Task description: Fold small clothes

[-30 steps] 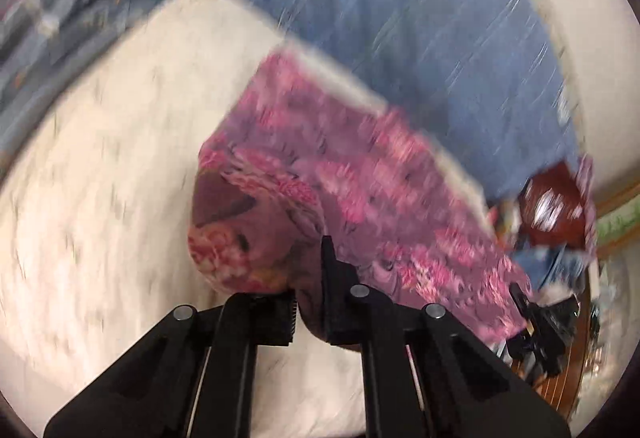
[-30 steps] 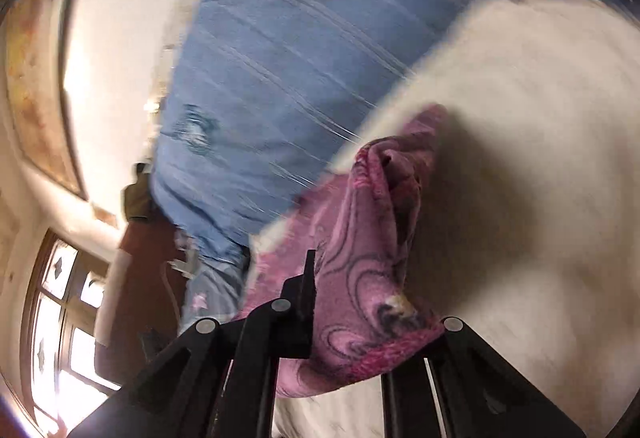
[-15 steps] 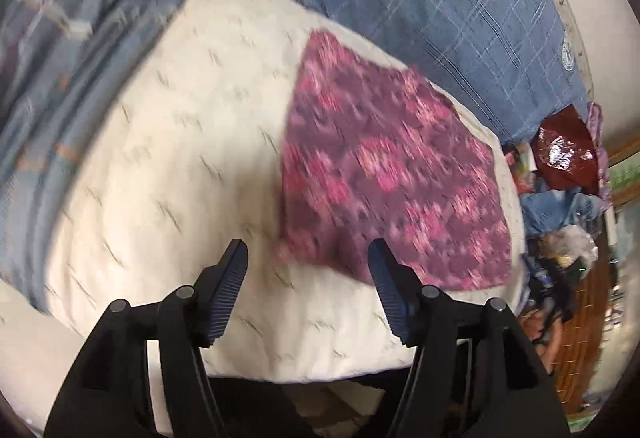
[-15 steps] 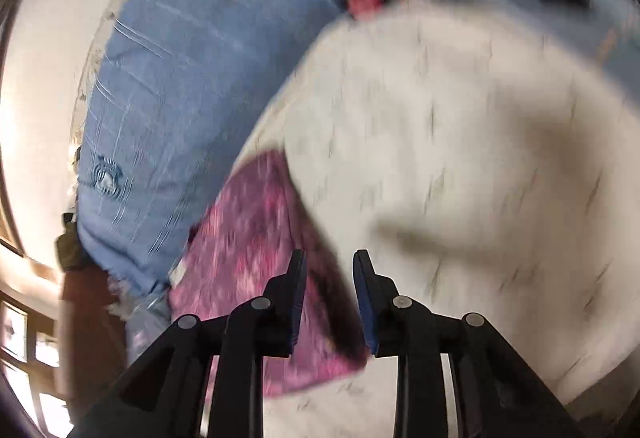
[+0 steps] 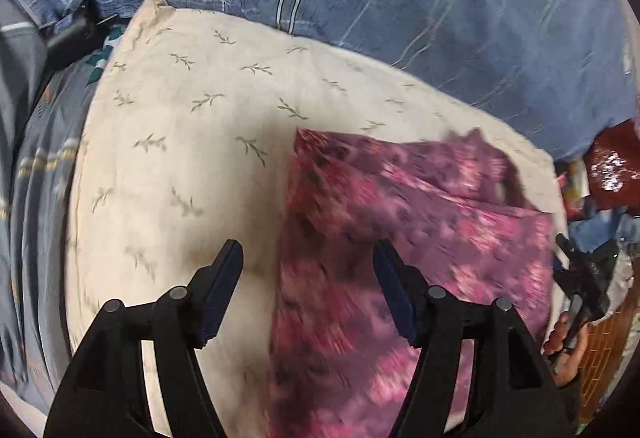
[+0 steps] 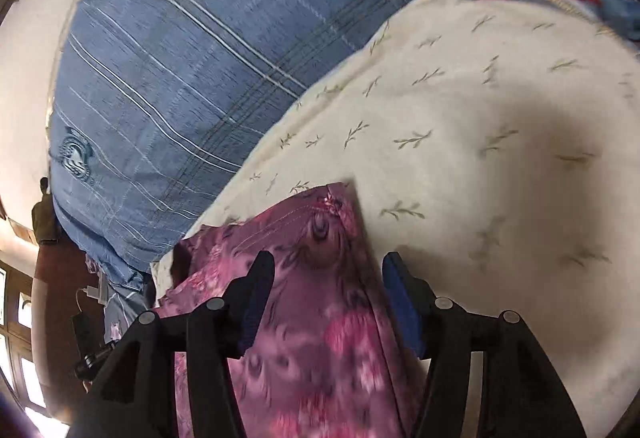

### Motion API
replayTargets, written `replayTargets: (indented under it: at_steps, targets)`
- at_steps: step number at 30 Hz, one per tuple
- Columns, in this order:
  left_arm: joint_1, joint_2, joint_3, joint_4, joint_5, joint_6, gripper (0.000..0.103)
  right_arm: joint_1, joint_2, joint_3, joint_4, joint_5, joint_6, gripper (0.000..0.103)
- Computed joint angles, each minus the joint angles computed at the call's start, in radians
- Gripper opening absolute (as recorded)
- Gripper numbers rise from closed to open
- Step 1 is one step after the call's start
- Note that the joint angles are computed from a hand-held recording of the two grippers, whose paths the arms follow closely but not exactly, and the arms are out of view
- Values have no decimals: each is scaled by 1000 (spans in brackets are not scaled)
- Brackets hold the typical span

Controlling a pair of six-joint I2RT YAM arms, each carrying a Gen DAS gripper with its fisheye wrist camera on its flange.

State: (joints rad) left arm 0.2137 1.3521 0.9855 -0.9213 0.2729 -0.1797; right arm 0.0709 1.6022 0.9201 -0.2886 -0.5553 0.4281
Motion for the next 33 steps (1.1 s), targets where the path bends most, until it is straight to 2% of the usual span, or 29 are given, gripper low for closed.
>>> replayTargets:
  at_steps: [3,5,6,7,9,14,18,21,24,28,30,33]
  targets:
    - [43,76,4,34,101,19,67,35,59,23,42,-9,-47,59]
    - [63,86,-5,58,151,3,65,58,54,24,66,17,-73,37]
    - [64,59,-23,83,150,-18,58,69,43,18,86,31,-77,13]
    - [58,23,-41,107,132,-38,30,82,32,20,91,48,-85,11]
    - [45,-11,-40,112,107,-47,5,96,-15,11,89,75,-108,11]
    - [40,-57,-26,125,81,-61,5,71,-136,26,88,39,-113,7]
    - [53,-39,12,153,81,-77,5,55,-135,70,104,22,-77,7]
    - [50,0,44,177,35,-83,5,60,-77,113,104,52,-71,7]
    - [57,102,57,222,45,-112,5,76,19,148,119,105,-54,7]
    - [9,248,72,262,-26,-135,5,73,207,229,86,127,-13,7]
    - [11,247,56,283,-22,-154,7,72,258,259,51,125,11,12]
    - [44,205,81,203,-2,-122,7,62,241,270,-10,136,13,19]
